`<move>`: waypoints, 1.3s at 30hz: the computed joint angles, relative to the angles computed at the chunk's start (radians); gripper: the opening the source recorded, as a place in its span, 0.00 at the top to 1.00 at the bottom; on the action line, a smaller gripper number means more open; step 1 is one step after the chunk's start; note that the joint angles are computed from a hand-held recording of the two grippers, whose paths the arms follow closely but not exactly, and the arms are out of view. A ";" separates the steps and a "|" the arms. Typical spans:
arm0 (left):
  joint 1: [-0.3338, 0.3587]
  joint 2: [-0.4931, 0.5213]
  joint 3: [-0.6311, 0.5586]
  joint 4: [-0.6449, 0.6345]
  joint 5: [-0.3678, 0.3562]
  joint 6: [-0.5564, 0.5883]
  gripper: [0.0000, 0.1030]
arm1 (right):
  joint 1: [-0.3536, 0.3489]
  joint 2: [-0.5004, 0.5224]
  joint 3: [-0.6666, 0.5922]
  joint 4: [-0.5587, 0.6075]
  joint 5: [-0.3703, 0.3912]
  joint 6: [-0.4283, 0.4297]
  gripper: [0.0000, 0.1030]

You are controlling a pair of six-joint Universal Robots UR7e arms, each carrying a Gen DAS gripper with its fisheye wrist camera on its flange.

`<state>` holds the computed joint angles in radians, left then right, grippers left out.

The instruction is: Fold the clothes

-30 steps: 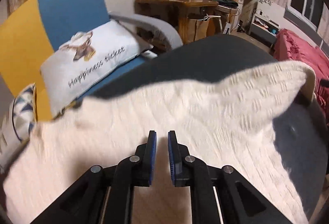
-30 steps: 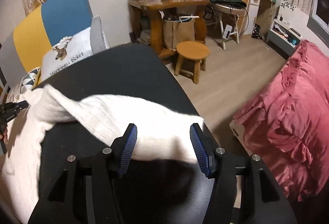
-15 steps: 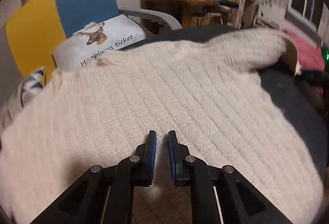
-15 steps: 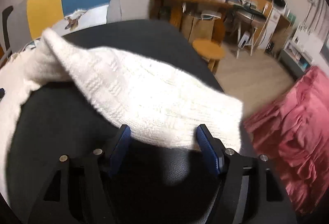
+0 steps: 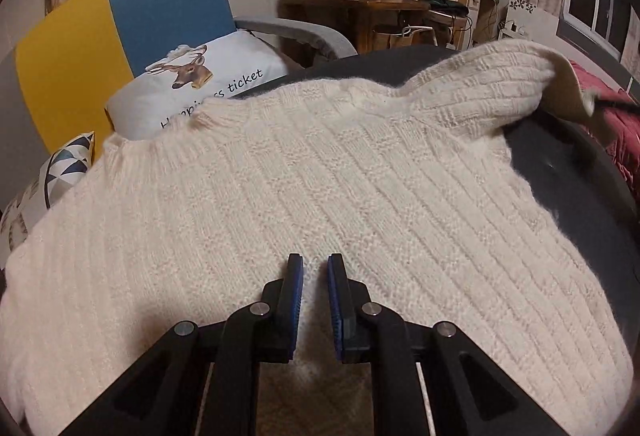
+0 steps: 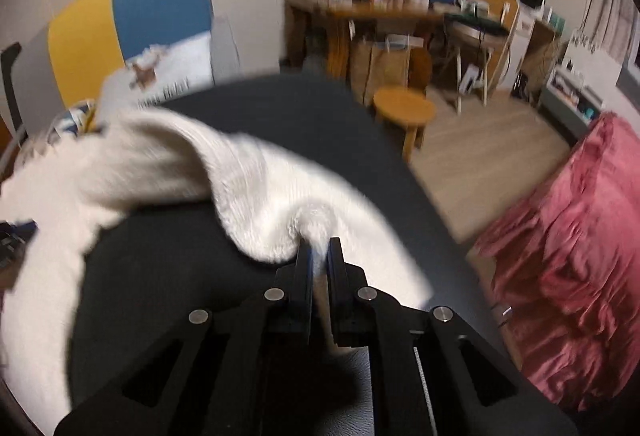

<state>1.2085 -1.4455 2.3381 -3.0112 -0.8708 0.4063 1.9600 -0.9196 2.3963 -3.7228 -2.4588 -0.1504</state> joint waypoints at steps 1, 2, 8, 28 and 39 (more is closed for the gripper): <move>0.001 -0.001 -0.001 0.002 -0.003 0.000 0.88 | 0.010 -0.039 -0.006 0.030 0.016 0.007 0.94; 0.004 -0.002 -0.002 0.004 -0.007 -0.001 0.88 | 0.021 -0.069 -0.021 0.060 0.021 0.032 0.94; 0.025 -0.014 -0.015 0.034 -0.054 -0.021 0.88 | -0.036 -0.159 -0.159 0.265 0.041 0.119 0.94; 0.033 -0.175 -0.016 0.179 -0.162 -0.226 0.88 | 0.107 0.106 -0.089 0.341 0.499 0.104 0.64; -0.001 -0.521 0.210 0.337 0.010 -0.136 0.88 | 0.175 0.319 -0.180 0.366 0.435 0.275 0.66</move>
<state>1.2074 -1.9664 2.5478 -2.6740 -0.8606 0.2707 2.1345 -0.6001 2.2162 -3.3569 -2.0241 0.1244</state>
